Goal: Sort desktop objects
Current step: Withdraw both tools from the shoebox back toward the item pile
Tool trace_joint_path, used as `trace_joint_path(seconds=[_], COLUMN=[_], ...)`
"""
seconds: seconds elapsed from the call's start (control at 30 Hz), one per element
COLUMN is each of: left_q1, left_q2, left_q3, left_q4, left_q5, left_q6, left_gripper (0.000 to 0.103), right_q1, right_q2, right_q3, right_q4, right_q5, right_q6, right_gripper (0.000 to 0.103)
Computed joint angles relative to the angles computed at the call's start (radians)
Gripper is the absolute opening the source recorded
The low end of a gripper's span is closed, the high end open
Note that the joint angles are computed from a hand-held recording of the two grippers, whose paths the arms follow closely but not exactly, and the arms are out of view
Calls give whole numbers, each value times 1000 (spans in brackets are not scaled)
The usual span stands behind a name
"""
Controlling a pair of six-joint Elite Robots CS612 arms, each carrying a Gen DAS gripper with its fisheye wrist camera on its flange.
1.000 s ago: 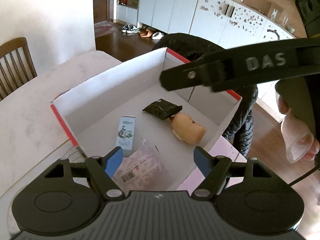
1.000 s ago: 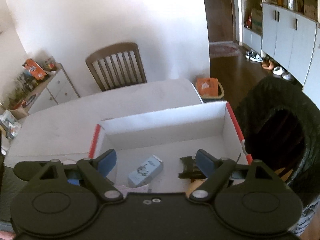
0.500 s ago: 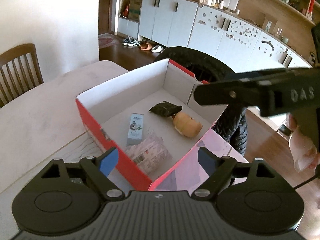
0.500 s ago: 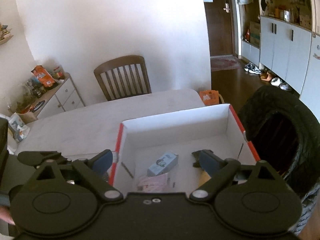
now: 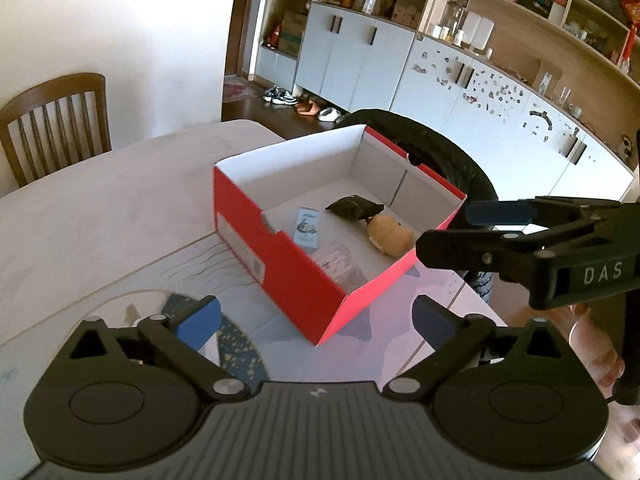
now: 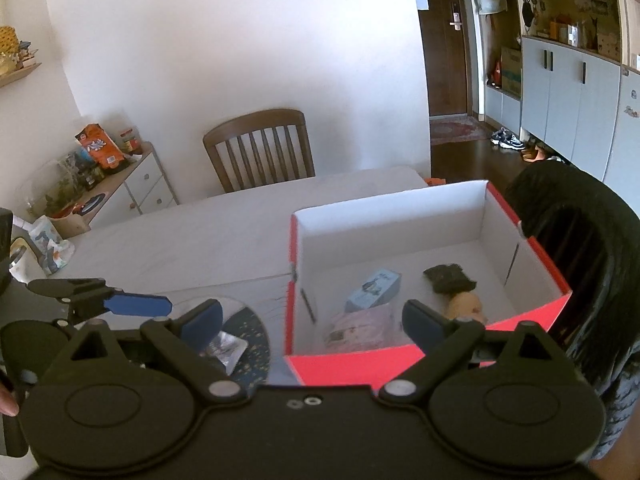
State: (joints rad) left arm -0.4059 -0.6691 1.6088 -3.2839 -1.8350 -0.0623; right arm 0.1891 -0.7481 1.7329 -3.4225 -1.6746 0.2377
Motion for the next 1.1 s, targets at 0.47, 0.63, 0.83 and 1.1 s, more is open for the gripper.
trace_joint_path(seconds=[0.47, 0.63, 0.83, 1.1], left_q1=[41, 59, 80, 104], left_q2=[-32, -41, -49, -45], left_q3=[122, 157, 187, 206], left_q4=[-21, -37, -64, -32], left_q5=[-14, -25, -9, -38], left_q6=[30, 46, 69, 120], left_gripper=[102, 102, 102, 102], right_q1=[76, 95, 109, 124], right_q2=[23, 29, 38, 54], right_q3=[-17, -22, -28, -42], right_q4=[48, 58, 69, 88], right_q5=[-40, -52, -57, -60], right_q6=[15, 32, 60, 67], right_gripper=[97, 97, 97, 97])
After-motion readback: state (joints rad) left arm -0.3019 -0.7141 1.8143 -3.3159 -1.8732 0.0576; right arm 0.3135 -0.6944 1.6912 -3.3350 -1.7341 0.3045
